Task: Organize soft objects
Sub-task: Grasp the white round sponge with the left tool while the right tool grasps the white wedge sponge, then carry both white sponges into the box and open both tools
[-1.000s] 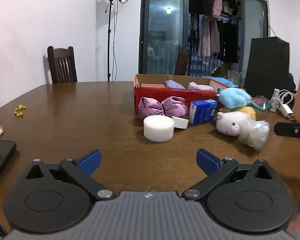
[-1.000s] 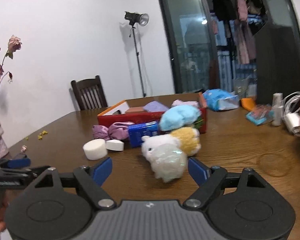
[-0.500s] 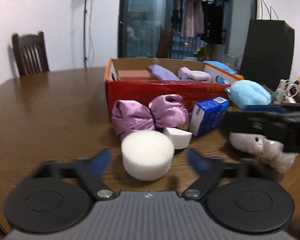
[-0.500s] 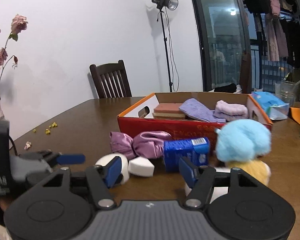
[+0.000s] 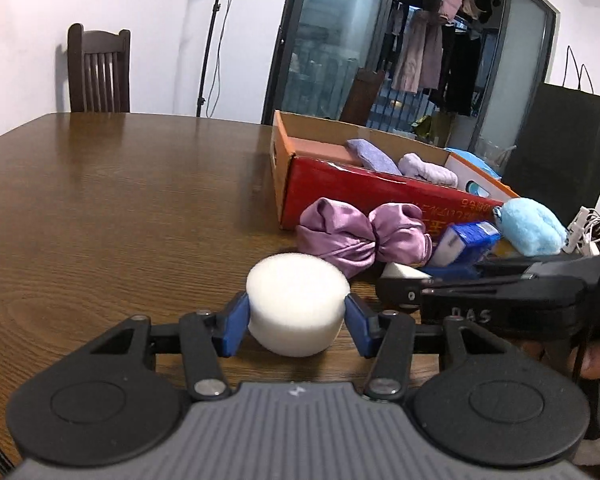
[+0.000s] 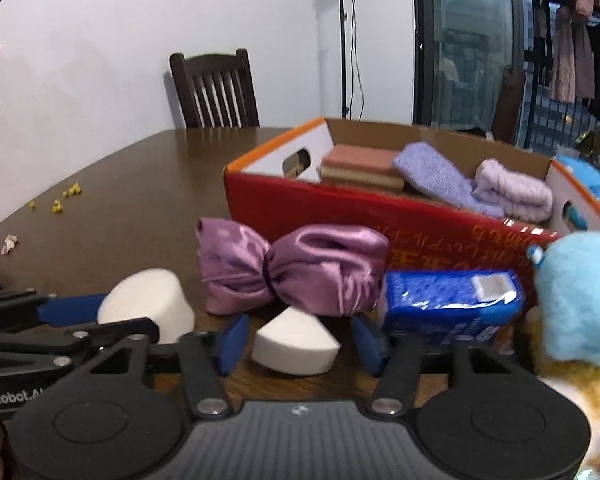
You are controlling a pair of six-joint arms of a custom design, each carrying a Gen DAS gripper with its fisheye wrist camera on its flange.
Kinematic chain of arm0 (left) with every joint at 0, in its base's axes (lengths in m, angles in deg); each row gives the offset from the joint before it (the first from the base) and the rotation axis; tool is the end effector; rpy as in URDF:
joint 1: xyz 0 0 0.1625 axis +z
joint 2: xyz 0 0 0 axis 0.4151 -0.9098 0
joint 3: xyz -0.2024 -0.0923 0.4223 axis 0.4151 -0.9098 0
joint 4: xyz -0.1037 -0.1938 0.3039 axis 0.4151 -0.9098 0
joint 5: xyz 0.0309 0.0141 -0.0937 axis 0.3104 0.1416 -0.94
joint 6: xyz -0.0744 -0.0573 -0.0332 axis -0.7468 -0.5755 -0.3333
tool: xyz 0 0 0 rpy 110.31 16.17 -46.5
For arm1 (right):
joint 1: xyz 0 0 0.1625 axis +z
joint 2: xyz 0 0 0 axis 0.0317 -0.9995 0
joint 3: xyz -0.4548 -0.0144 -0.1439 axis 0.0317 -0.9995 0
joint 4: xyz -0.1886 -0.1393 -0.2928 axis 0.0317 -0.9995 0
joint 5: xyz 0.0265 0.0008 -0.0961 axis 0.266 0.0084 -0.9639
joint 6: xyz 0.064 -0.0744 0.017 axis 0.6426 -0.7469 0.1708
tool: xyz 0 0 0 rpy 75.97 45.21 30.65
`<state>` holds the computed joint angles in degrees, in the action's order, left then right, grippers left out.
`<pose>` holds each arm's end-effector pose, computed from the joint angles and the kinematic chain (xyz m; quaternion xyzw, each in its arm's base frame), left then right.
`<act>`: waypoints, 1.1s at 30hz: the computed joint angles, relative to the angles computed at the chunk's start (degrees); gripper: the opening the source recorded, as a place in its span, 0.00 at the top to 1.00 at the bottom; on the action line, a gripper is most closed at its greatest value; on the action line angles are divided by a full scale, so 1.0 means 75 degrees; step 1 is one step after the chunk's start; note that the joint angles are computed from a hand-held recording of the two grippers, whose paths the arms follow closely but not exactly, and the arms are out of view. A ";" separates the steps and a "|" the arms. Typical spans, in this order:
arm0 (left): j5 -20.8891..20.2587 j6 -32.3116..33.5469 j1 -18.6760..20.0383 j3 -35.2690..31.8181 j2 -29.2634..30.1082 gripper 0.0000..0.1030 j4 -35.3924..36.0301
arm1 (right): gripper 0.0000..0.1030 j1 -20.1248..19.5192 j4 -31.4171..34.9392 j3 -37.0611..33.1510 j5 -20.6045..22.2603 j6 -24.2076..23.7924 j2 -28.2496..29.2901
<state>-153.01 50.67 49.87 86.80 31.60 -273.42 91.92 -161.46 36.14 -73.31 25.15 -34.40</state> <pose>-0.0447 -0.7491 0.1099 0.3028 0.8660 -0.3638 0.1615 0.1442 -0.7654 0.0299 0.1866 -0.8564 0.3874 0.2859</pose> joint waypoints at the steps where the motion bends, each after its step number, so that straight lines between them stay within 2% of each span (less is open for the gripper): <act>1: -0.0024 -0.0030 0.0013 -0.0002 -0.0017 0.49 0.0025 | 0.65 -0.0005 -0.0101 0.0042 0.0024 -0.0063 0.0009; 4: -0.0039 -0.0059 0.0024 0.0019 -0.0057 0.49 0.0019 | 0.67 -0.0005 -0.0252 0.0207 0.0065 -0.0050 -0.0032; 8: 0.0244 0.0194 -0.0113 0.0356 -0.0093 0.50 -0.0393 | 0.68 0.0004 -0.0696 0.1061 0.0215 -0.0004 -0.0318; 11: -0.0004 0.0412 -0.0226 0.1028 -0.0268 0.50 -0.0629 | 0.67 -0.0034 -0.1262 0.2084 0.0442 0.0029 -0.0658; 14: -0.0150 0.0485 -0.0365 0.1638 -0.0414 0.50 -0.0783 | 0.68 -0.0034 -0.2030 0.3032 0.0345 0.0073 -0.0912; 17: -0.0245 0.0443 -0.0496 0.2039 -0.0508 0.50 -0.0921 | 0.68 -0.0101 -0.2716 0.3878 0.0502 0.0335 -0.1196; 22: -0.0349 0.0612 -0.0723 0.2163 -0.0544 0.50 -0.1279 | 0.68 -0.0213 -0.3534 0.4382 0.0773 0.0291 -0.1426; 25: -0.0470 0.0666 -0.0823 0.1800 -0.0554 0.50 -0.1157 | 0.68 -0.0307 -0.3456 0.4373 0.1158 0.0251 -0.1660; 28: -0.0416 0.0959 -0.0953 0.0844 -0.0286 0.50 -0.0988 | 0.68 -0.0343 -0.2840 0.3913 0.1551 0.0020 -0.1956; 31: -0.0447 0.1095 -0.0967 -0.0611 0.0087 0.49 0.0115 | 0.68 -0.0331 -0.1868 0.2997 0.1836 -0.0338 -0.2172; 33: -0.0365 0.1002 -0.0924 -0.2039 0.0557 0.49 0.1402 | 0.67 -0.0376 -0.0809 0.2094 0.1998 -0.0316 -0.2209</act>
<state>-155.74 58.19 42.94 71.51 35.78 -262.90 89.10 -167.53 51.85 -58.33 22.78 -50.97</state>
